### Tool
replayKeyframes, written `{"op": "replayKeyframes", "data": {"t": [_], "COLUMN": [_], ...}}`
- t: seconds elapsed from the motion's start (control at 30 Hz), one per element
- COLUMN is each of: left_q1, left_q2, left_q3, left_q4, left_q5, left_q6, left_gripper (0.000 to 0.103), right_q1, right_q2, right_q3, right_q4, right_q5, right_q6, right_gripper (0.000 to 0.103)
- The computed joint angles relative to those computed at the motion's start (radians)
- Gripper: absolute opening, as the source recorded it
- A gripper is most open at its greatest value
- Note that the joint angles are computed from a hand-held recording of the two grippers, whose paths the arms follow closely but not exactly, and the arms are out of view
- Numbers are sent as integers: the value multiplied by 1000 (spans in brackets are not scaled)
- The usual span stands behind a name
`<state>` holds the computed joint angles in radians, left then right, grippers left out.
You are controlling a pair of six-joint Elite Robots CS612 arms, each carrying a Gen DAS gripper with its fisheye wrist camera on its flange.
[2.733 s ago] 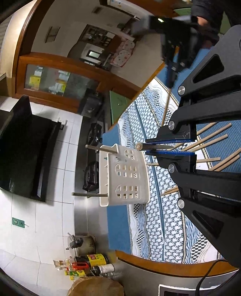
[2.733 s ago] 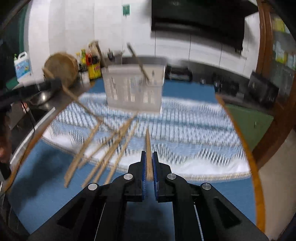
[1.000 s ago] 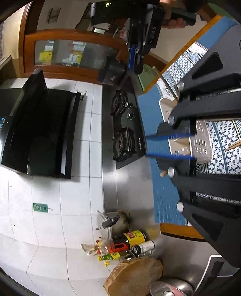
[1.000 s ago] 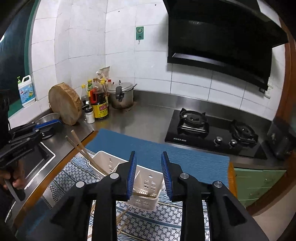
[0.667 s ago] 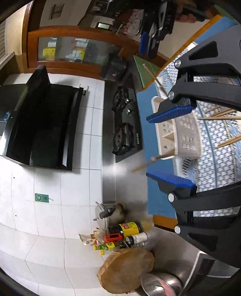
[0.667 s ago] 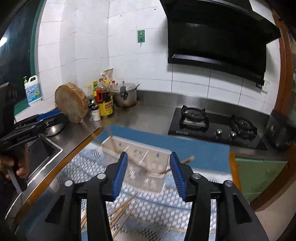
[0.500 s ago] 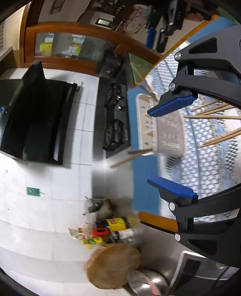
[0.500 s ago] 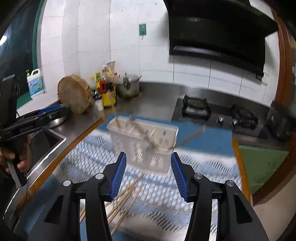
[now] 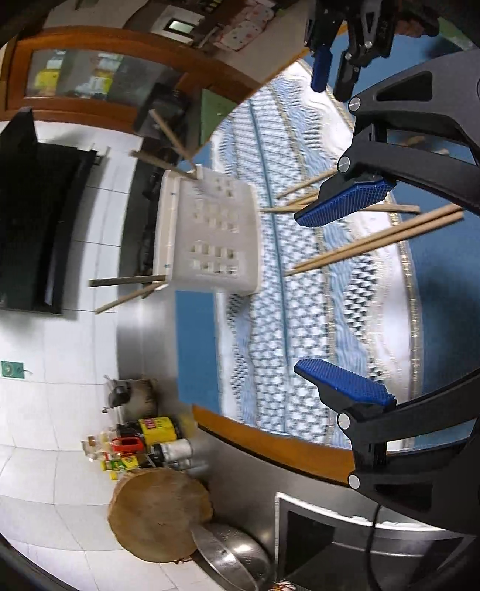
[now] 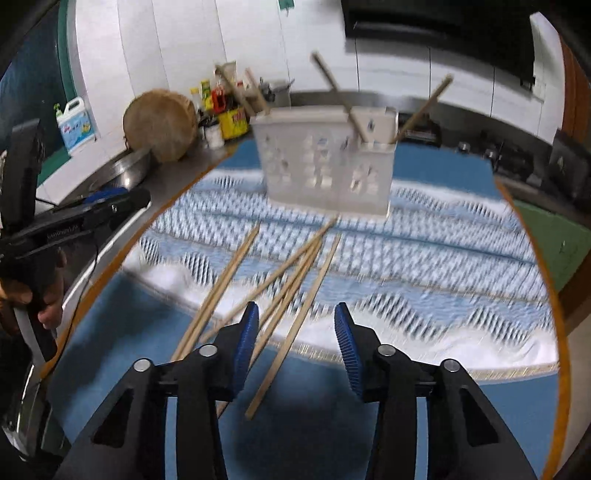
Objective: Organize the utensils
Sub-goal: 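Move both open tools back over the remaining loose chopsticks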
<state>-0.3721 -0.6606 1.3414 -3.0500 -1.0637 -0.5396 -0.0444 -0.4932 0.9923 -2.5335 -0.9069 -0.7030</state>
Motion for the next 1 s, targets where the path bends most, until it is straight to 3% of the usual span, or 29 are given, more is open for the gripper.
{"op": "replayKeyframes", "data": {"t": [0.27,0.53,0.83,1.0], "left_q1": [-8,-11,-12,-16], "left_q2": [0,12,29,55], "left_q3": [27,20,-9,-48], "left_q4": [35,45,53,51], "left_q5": [-42,-74,-117,-144], "left_q6": [-50,-56,-16,51], "left_gripper": [74,74,72,68], "right_q1": [4,12,28,31], "right_q2": [-7,1,11,10], "right_q3": [51,52,49,53], "right_q4": [93,124,80,51], "right_q5": [-42,-57,-116,-144], "right_q6": [-26,25,75,90], "right_gripper": [29,18,12,9]}}
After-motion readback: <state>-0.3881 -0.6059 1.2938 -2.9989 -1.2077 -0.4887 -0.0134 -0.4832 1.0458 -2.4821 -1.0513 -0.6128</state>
